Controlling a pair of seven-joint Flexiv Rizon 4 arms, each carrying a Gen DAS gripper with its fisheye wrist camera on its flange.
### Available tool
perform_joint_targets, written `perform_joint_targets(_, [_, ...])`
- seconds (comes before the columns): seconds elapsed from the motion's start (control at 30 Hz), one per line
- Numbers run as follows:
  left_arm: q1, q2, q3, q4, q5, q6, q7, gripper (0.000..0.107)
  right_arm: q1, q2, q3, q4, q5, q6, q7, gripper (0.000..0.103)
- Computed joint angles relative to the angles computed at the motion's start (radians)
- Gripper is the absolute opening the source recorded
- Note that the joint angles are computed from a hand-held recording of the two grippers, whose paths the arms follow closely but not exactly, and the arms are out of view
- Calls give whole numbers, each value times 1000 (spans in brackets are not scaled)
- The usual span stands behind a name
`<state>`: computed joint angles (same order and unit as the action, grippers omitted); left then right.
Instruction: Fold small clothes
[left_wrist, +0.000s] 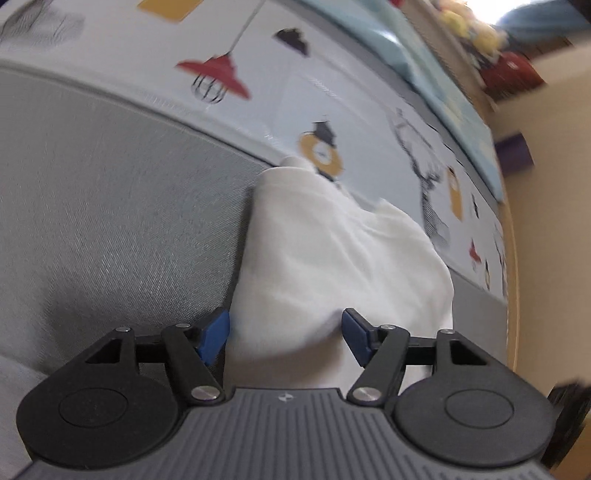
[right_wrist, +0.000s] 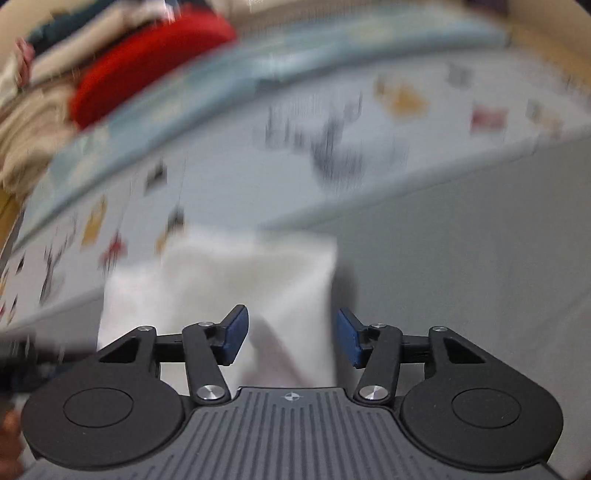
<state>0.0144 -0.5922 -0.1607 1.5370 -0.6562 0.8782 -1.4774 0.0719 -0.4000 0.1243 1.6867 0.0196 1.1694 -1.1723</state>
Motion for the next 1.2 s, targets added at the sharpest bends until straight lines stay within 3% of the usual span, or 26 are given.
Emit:
perform_joint_targets(0.07, [-15, -21, 14, -23, 20, -2, -45, 72, -17, -10, 25, -21, 28, -80, -31, 61])
perform_joint_targets(0.2, [-35, -33, 26, -38, 76, 19, -63, 70, 16, -21, -17, -13, -14, -100, 17, 72])
perform_joint_targets(0.27, [-43, -33, 33, -41, 111, 33, -53, 54, 13, -35, -17, -30, 3, -120, 51, 72])
perform_joint_targets(0.3, [-43, -31, 32, -41, 123, 39, -40, 50, 13, -37, -15, -33, 13, -119, 68, 71])
perform_joint_targets(0.37, [-39, -21, 20, -28, 135, 77, 10, 39, 11, -43, 2, -39, 36, -105, 73, 52])
perform_joint_targets(0.4, [-40, -12, 15, -14, 138, 115, 37, 38, 12, -45, 9, -39, 42, -92, 70, 48])
perform_joint_targets(0.47, [-46, 5, 12, 3, 156, 197, 88, 36, 38, -44, -3, -26, 12, -58, 85, 35])
perform_joint_targets(0.57, [-35, 33, -10, 40, 151, 323, 159, 36, 63, -56, -9, -16, -11, 38, 103, 25])
perform_joint_targets(0.67, [-31, 37, -14, 55, 158, 440, 196, 39, 118, -67, -57, 20, -77, 212, 153, 24])
perform_joint_targets(0.73, [-73, 40, 51, 56, 222, 531, 176, 43, 160, -78, -101, 41, -123, 324, 201, 25])
perform_joint_targets(0.8, [-66, 50, 54, 71, 275, 599, 189, 52, 245, -81, -203, 64, -198, 370, 267, 34])
perform_joint_targets(0.83, [-30, 62, 7, 90, 266, 594, 220, 56, 287, -78, -257, 76, -234, 363, 305, 39])
perform_joint_targets(0.9, [22, 82, -43, 99, 233, 474, 265, 56, 333, -79, -319, 77, -298, 313, 359, 42])
perform_joint_targets(1.0, [-21, 90, 42, 72, 268, 323, 220, 55, 349, -67, -349, 100, -370, 318, 397, 44])
perform_joint_targets(1.1, [-51, 76, 103, 28, 319, 179, 159, 55, 293, -56, -272, 99, -397, 277, 372, 58])
perform_joint_targets(1.17, [-69, 58, 146, -21, 382, 17, 108, 56, 251, -59, -204, 71, -419, 132, 317, 62])
perform_joint_targets(1.2, [-72, 55, 154, -29, 402, 5, 96, 57, 238, -58, -184, 69, -425, 84, 304, 64])
